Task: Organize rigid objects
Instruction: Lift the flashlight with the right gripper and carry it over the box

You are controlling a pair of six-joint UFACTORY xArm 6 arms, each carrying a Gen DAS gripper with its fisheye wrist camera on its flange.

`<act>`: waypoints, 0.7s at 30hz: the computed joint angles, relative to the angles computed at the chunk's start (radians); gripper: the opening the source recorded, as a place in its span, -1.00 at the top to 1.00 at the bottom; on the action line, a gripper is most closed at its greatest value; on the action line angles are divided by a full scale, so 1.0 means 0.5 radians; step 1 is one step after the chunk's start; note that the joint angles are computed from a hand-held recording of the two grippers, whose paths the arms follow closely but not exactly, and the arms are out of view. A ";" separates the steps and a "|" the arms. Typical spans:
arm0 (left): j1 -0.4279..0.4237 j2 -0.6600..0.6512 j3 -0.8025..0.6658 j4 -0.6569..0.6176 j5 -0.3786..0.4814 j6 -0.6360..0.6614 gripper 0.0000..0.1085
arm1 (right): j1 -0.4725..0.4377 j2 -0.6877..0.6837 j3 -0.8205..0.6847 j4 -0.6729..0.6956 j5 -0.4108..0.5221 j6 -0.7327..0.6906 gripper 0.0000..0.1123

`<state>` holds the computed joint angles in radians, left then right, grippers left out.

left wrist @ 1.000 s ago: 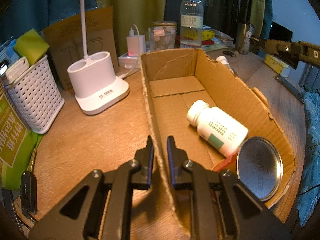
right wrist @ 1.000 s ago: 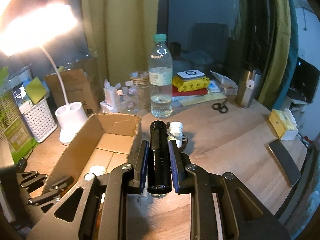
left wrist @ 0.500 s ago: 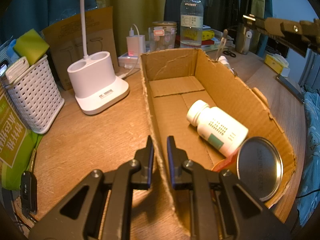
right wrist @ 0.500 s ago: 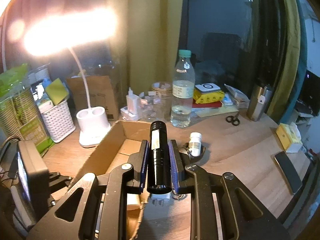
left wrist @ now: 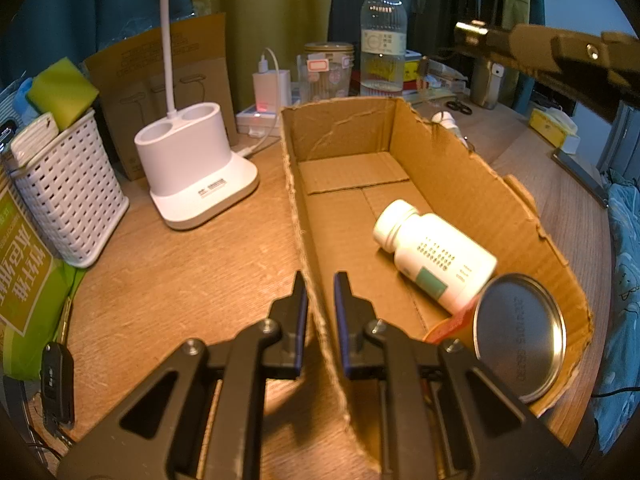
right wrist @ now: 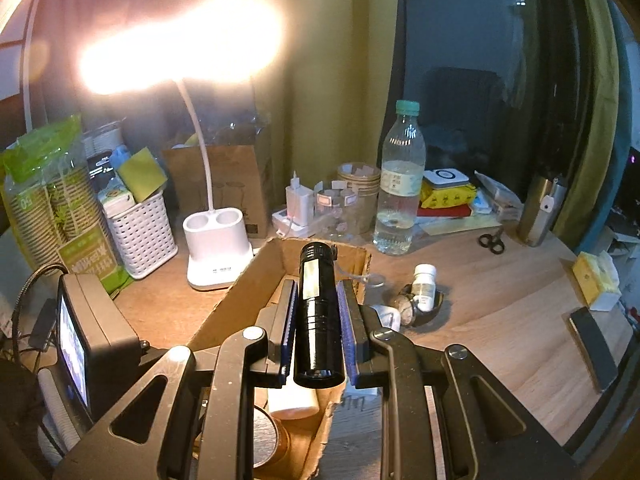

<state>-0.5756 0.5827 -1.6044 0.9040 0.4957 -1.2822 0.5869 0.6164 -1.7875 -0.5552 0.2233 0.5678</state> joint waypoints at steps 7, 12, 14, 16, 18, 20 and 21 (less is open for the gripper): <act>0.000 0.000 0.000 -0.003 0.000 0.002 0.74 | 0.010 0.050 -0.026 0.126 0.007 -0.098 0.61; 0.002 -0.004 0.006 -0.012 -0.007 0.004 0.74 | 0.014 0.105 -0.058 0.249 0.033 -0.191 0.61; 0.002 -0.005 0.009 -0.011 -0.008 0.002 0.74 | 0.017 0.133 -0.075 0.304 0.046 -0.234 0.61; 0.003 -0.005 0.009 -0.010 -0.009 0.002 0.74 | 0.022 0.159 -0.095 0.356 0.061 -0.280 0.61; 0.003 -0.005 0.009 -0.010 -0.008 0.002 0.74 | 0.025 0.196 -0.135 0.374 0.092 -0.293 0.61; 0.003 -0.005 0.009 -0.010 -0.008 0.002 0.74 | 0.027 0.237 -0.186 0.360 0.139 -0.284 0.61; 0.003 -0.005 0.009 -0.010 -0.008 0.002 0.74 | 0.028 0.254 -0.205 0.356 0.158 -0.279 0.61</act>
